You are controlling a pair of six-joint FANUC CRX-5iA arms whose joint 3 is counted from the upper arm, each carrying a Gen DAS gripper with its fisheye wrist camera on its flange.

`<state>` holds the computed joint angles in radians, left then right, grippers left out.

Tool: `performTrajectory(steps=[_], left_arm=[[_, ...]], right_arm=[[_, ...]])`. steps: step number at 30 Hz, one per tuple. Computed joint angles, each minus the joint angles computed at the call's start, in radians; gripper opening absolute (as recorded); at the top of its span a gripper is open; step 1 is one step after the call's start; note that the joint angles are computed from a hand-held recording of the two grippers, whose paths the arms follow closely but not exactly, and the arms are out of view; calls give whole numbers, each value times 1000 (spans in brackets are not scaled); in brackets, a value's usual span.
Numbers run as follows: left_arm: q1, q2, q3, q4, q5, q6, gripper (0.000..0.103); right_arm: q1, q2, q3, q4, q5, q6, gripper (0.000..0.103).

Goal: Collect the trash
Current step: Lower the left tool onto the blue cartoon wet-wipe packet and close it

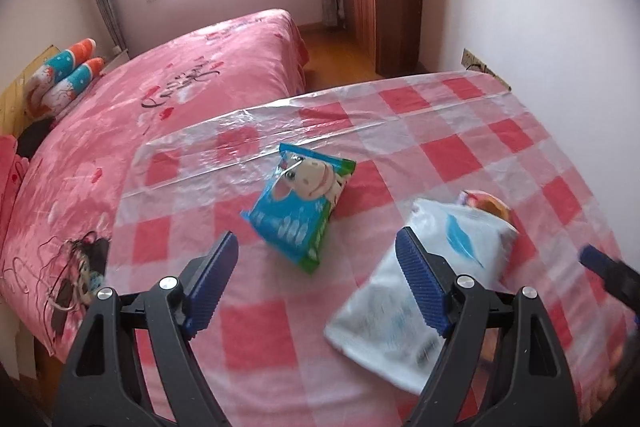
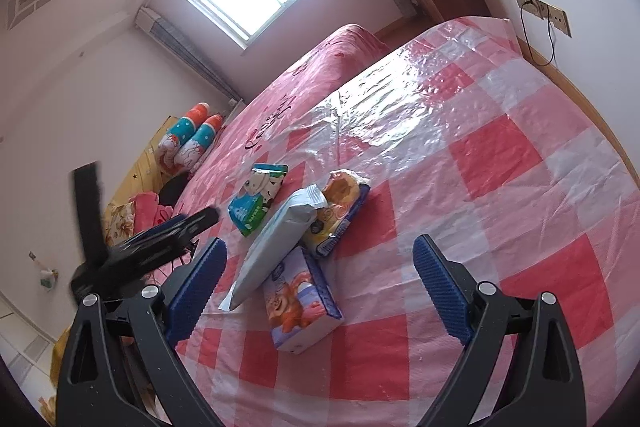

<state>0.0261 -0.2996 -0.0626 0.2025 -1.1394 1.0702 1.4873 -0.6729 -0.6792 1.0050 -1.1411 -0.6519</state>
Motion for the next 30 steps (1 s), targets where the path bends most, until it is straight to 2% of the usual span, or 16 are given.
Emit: performTrajectory(steps=[5, 16, 23, 27, 30], left_arm=[[-38, 101, 58, -66, 8, 50, 82], [-86, 211, 127, -162, 7, 84, 81], [-88, 186, 87, -151, 60, 104, 62], [-89, 153, 58, -146, 60, 114, 51], [-79, 112, 16, -109, 54, 93, 48]], right_arm=[[-20, -21, -18, -17, 25, -8, 93], [-42, -35, -32, -41, 63, 5, 93], [-54, -7, -4, -78, 80, 81, 93], [-67, 20, 23, -114, 101, 151, 93], [-75, 39, 41, -141, 111, 198, 93]])
